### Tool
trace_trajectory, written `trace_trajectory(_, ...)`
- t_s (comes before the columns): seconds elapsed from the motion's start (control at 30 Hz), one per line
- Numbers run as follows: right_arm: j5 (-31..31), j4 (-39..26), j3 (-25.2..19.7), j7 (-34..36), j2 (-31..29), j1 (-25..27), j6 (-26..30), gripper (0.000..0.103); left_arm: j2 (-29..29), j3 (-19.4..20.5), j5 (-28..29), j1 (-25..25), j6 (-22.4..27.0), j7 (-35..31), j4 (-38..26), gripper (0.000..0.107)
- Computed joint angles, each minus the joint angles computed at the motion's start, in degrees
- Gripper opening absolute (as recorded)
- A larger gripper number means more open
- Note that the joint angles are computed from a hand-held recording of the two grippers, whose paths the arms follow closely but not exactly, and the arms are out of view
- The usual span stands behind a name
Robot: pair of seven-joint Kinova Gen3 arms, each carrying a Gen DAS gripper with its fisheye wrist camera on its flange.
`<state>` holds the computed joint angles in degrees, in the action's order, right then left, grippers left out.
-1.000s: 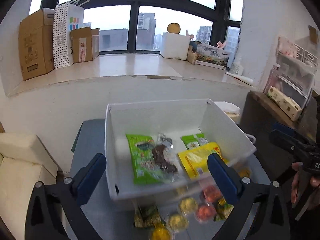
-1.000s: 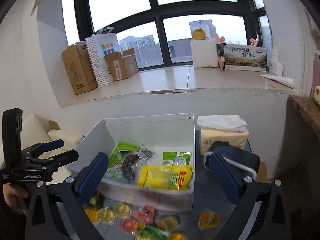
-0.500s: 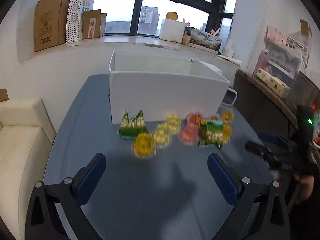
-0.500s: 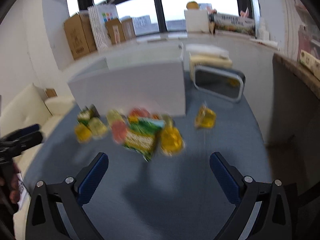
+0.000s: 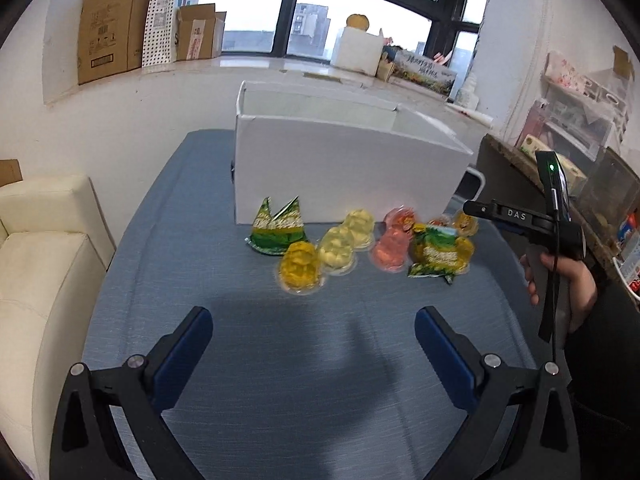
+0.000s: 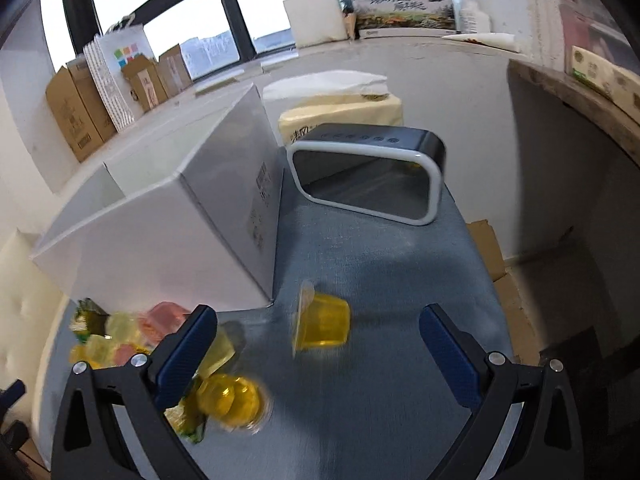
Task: Organize snacks
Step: 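Grasp a yellow jelly cup with the right tool and lift it, then drop the green triangle snack with the left tool while the right tool drops the jelly cup into the box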
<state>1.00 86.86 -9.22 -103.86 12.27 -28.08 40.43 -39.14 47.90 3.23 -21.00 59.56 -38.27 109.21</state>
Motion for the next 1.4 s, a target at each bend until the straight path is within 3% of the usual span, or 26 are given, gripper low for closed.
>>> trace_trajectory(0.1, 0.9, 0.1, -0.1, -1.3, 1.2, -0.2, 0.1, 0.101, 0.4, -1.0, 0.5, 0.5, 0.0, 0.3, 0.8, 0.103)
trace_trajectory(0.13, 0.1, 0.6, 0.1, -0.9, 1.1, -0.1, -0.5, 0.088, 0.4, -1.2, 0.5, 0.6, 0.0, 0.6, 1.0, 0.103)
trace_trajectory(0.17, 0.0, 1.0, 0.1, -1.0, 1.2, -0.1, -0.7, 0.055, 0.6, -1.4, 0.4, 0.7, -0.1, 0.8, 1.2, 0.103)
trace_trajectory(0.2, 0.5, 0.6, 0.7, -1.2, 1.5, -0.6, 0.0, 0.039, 0.7, -1.4, 0.3, 0.8, -0.2, 0.9, 1.3, 0.103)
trace_trajectory(0.23, 0.4, 0.2, 0.1, -0.5, 2.0, -0.2, 0.9, 0.035, 1.0, -1.5, 0.1, 1.0, -0.2, 1.0, 1.4, 0.103)
trace_trajectory(0.37, 1.7, 0.5, 0.2, 0.3, 1.6, -0.9, 0.7, 0.034, 1.5, -1.5, -0.8, 1.1, -1.6, 1.6, 1.9, 0.103)
trace_trajectory(0.53, -4.1, 4.2, -1.7, 6.1, -1.9, 1.9, -1.9, 0.034, 4.6, -2.1, -3.1, 0.9, -4.6, 1.7, 2.6, 0.103)
trace_trajectory(0.67, -9.2, 8.2, -2.5, 10.3, -6.4, 3.3, -3.8, 0.034, 9.0, -3.7, -6.5, 1.7, -8.1, 2.1, 3.4, 0.103)
trace_trajectory(0.9, -18.3, 15.8, -1.6, 16.5, -16.0, 3.8, -5.7, 0.034, 18.8, -1.7, -13.7, 0.2, -8.8, 6.7, 1.9, 0.103)
trace_trajectory(1.1, -19.5, 17.8, -0.9, 17.1, -19.4, 2.6, -5.9, 0.034, 23.9, -1.7, -18.5, 1.7, -10.4, 11.4, 1.9, 0.102)
trace_trajectory(1.17, -19.7, 18.0, -0.8, 17.2, -19.7, 2.4, -5.7, 0.034, 25.0, -4.0, -18.2, 3.5, -12.2, 11.6, 2.5, 0.092)
trace_trajectory(1.2, -19.7, 18.2, -0.9, 17.1, -19.8, 2.4, -5.7, 0.034, 25.3, -5.9, -17.3, 4.7, -13.0, 11.3, 3.0, 0.070)
trace_trajectory(1.23, -19.8, 18.3, -0.9, 17.2, -19.8, 2.2, -5.8, 0.034, 26.0, -7.5, -16.8, 5.7, -13.4, 11.4, 3.2, 0.061)
trace_trajectory(1.33, -19.9, 18.3, -1.0, 17.3, -19.8, 1.8, -5.7, 0.034, 25.9, -10.9, -16.4, 8.4, -15.1, 10.5, 4.0, 0.046)
trace_trajectory(1.4, -19.5, 18.4, -1.3, 17.2, -19.8, 1.6, -5.8, 0.034, 24.7, -10.8, -18.4, 9.5, -15.4, 12.4, 4.5, 0.044)
